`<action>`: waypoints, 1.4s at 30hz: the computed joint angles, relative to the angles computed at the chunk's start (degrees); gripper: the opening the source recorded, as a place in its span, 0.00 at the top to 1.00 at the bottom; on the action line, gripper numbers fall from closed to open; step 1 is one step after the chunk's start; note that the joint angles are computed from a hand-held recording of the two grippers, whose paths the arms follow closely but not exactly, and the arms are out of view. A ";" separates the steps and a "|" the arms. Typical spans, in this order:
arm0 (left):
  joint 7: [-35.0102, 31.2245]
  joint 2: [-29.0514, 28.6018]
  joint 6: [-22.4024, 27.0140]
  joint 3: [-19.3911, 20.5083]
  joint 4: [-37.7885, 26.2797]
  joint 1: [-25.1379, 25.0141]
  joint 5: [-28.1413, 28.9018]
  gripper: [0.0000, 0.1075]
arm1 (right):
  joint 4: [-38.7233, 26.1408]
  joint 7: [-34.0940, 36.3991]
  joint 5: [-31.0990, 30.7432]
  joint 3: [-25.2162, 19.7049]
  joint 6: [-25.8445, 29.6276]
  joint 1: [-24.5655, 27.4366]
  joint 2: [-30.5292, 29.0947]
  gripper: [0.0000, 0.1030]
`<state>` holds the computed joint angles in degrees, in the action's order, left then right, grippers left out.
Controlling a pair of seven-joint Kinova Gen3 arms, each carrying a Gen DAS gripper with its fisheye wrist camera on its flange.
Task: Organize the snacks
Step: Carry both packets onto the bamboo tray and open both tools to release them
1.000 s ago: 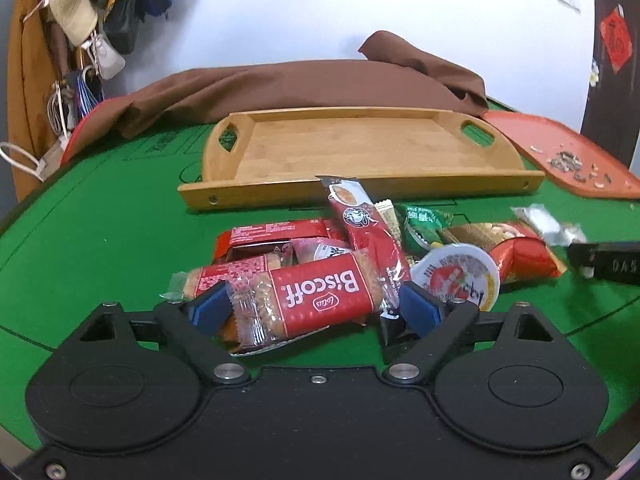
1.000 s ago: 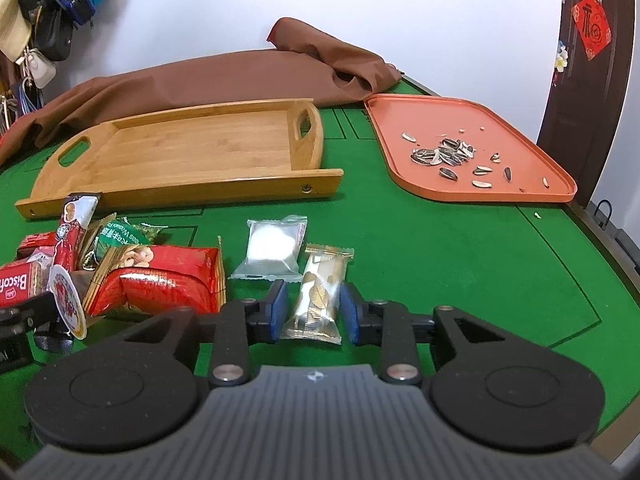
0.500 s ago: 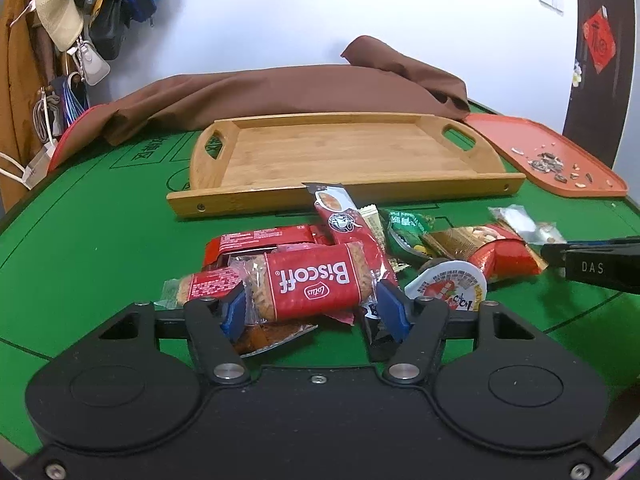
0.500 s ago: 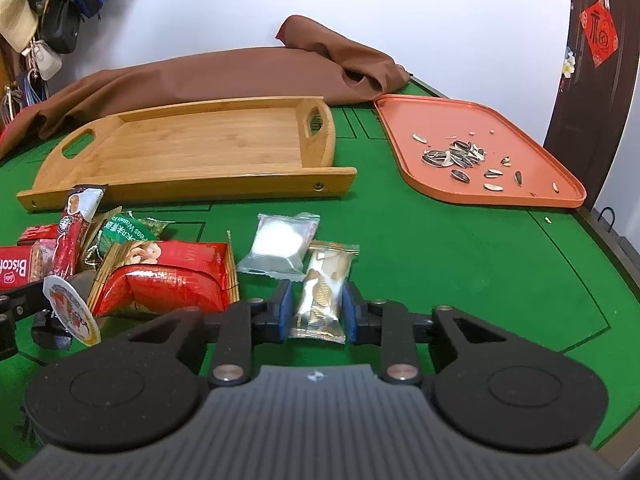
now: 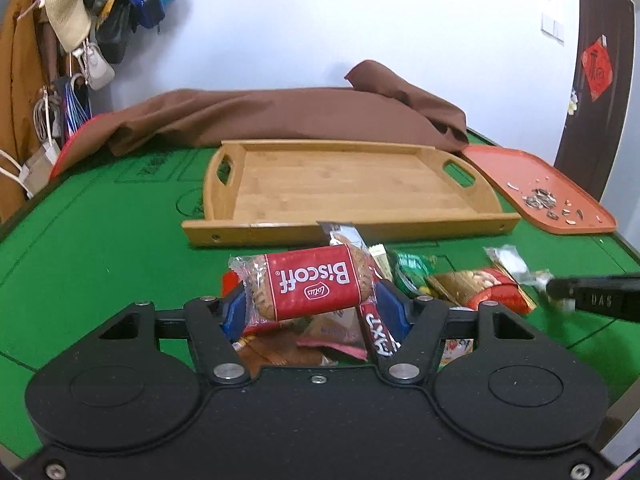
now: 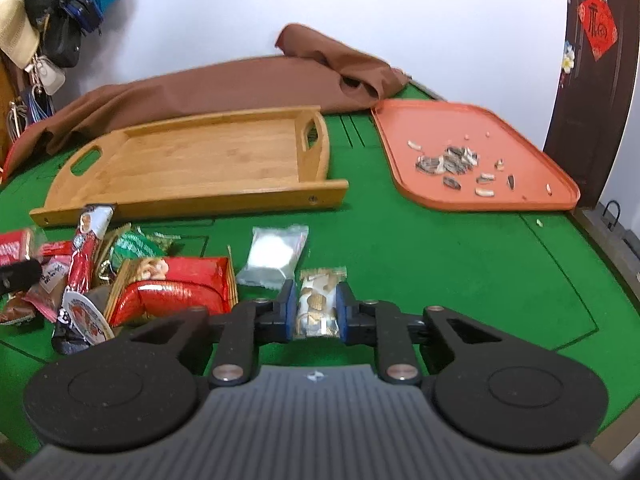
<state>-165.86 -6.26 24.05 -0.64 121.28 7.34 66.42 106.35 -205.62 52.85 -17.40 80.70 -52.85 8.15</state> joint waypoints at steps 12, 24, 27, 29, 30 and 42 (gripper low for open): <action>-0.10 0.73 0.98 0.10 -0.38 -0.39 -0.13 0.42 | -1.34 5.17 -4.18 0.46 -2.28 2.16 0.06 0.57; -0.37 2.24 4.67 0.26 -2.32 -2.35 -0.16 0.42 | -3.15 12.80 -7.74 1.28 -5.24 4.50 -1.99 0.76; 1.17 3.21 7.47 0.29 -4.12 -3.30 -1.24 0.42 | -3.09 12.96 -7.74 0.90 -5.89 5.18 -3.25 0.77; 1.46 3.55 8.08 0.66 -4.98 -3.69 -1.43 0.42 | -3.45 13.63 -7.40 0.57 -5.82 5.59 -3.71 0.77; 1.52 3.71 8.02 0.91 -5.38 -3.77 -1.42 0.42 | -3.66 14.05 -7.28 0.45 -5.82 5.81 -3.94 0.77; 9.26 7.29 10.57 3.05 -13.04 -5.23 -7.23 0.42 | -4.84 19.45 -6.94 0.52 -11.15 10.90 -6.87 0.77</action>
